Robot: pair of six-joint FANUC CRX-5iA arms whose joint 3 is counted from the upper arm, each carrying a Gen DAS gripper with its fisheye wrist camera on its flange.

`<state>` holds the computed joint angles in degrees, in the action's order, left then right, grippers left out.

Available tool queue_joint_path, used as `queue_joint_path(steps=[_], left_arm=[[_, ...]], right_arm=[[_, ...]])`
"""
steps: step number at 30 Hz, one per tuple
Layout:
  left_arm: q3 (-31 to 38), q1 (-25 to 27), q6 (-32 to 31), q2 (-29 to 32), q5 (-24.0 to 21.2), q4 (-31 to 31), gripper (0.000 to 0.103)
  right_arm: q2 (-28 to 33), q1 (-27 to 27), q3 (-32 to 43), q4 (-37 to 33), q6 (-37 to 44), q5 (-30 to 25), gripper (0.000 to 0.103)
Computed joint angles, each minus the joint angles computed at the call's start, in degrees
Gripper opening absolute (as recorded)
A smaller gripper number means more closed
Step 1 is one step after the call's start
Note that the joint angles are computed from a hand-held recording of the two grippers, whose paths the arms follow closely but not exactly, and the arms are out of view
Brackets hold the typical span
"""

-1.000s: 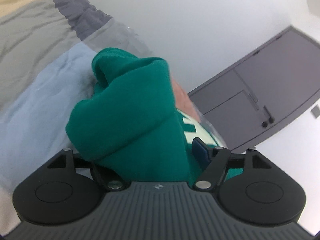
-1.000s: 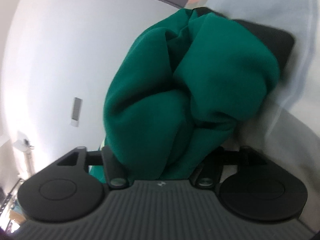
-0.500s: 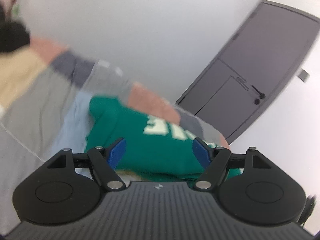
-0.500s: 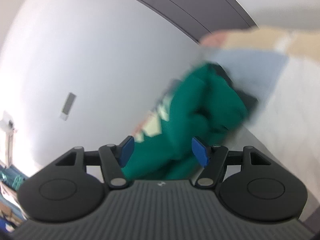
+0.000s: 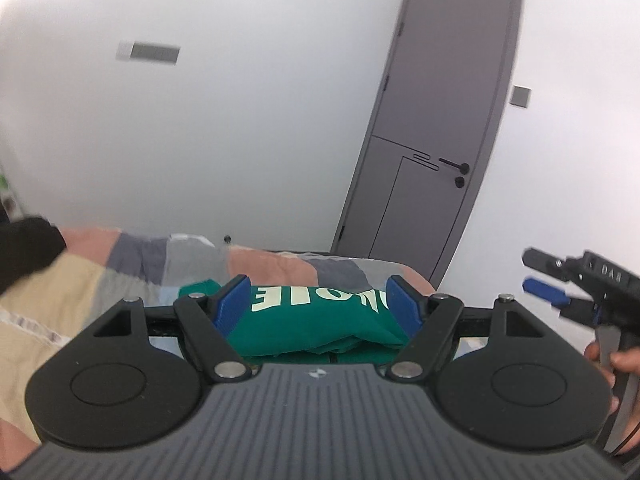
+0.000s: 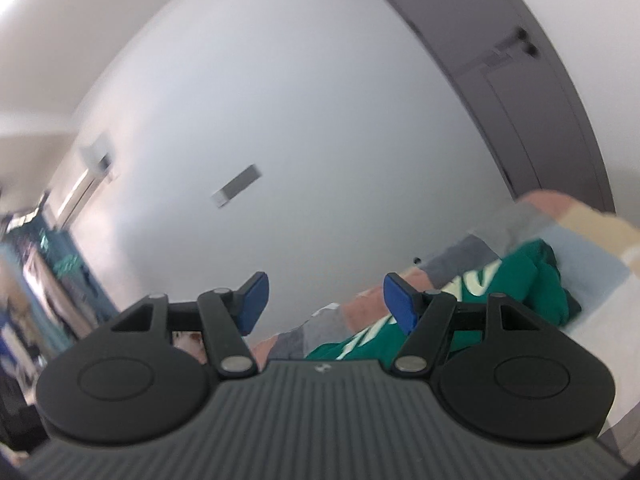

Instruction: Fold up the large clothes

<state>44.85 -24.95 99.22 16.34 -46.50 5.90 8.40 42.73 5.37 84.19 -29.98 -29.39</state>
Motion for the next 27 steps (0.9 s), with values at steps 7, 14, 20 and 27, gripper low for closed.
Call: queue_joint_path(steps=[7,14,20,27], left_arm=[[-10.34,-2.12,-0.85,-8.99,3.21,-3.21,0.079],[-17.13,-2.51,0.31,-13.59,3.18,-5.12,0.079],[-22.05,-1.22,-0.31,-15.27,4.09,-4.63,0.079],[-25.23,-1.22,0.49,-16.70,5.26,-8.04,0.079]], right_arm=[[0.51,7.81,1.67,-0.83,12.26,-8.93,0.067],[1.62,12.73,2.04,-4.56,18.61,-13.87,0.067],[2.57,16.19,3.05,-9.52,23.81,-17.56,0.067],[3.85,18.80,4.31,-12.52,26.43,-22.83,0.067]])
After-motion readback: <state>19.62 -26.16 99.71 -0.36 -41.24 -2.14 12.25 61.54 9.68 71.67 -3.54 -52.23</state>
